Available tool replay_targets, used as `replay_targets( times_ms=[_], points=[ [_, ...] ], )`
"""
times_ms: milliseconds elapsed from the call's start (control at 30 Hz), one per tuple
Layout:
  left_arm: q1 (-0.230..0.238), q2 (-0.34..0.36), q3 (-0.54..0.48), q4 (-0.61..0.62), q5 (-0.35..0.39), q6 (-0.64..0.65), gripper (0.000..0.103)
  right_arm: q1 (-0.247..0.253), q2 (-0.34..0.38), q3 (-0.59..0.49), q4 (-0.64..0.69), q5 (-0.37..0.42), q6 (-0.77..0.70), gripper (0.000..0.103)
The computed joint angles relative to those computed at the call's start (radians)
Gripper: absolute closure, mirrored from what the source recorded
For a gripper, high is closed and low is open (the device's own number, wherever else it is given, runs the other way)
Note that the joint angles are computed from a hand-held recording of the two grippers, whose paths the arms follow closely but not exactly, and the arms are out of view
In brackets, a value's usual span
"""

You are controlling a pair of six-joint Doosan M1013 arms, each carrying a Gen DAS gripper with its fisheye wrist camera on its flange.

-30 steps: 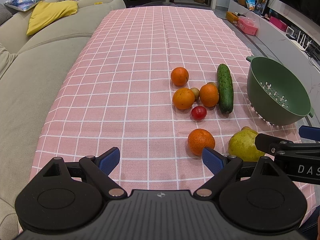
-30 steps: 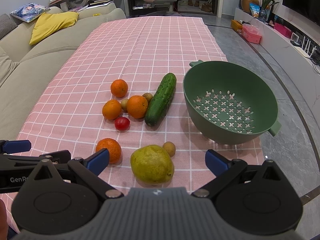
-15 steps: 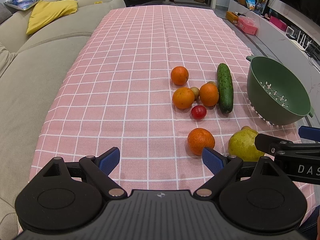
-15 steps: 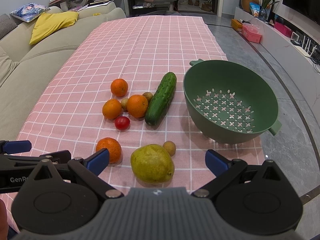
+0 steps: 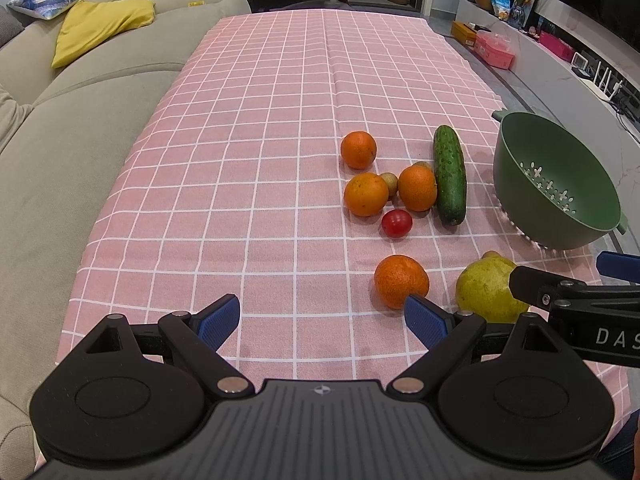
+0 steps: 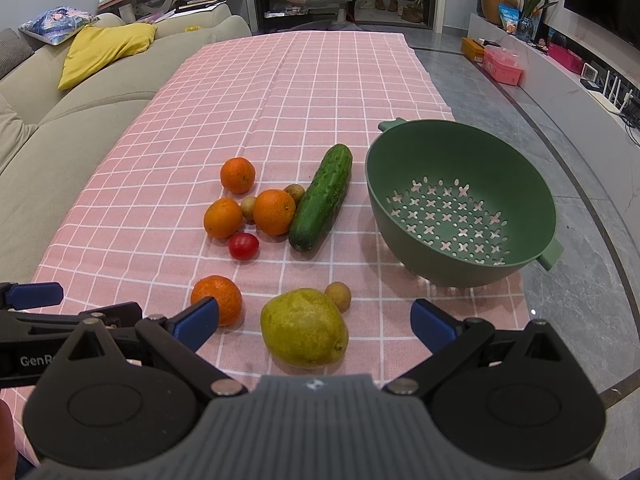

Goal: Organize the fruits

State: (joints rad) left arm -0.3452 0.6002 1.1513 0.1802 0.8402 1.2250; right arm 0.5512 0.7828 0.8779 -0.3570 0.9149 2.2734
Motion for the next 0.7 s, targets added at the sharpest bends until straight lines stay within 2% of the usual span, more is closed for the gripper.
replay_targets(
  times_ms=[533, 700],
  points=[
    [0.001, 0.0, 0.0, -0.004, 0.0, 0.002, 0.0, 0.0, 0.0, -0.001, 0.003, 0.002, 0.0, 0.005],
    [0.0, -0.004, 0.007, -0.028, -0.015, 0.056, 0.0, -0.008, -0.003, -0.003, -0.015, -0.009, 0.008, 0.005]
  ],
)
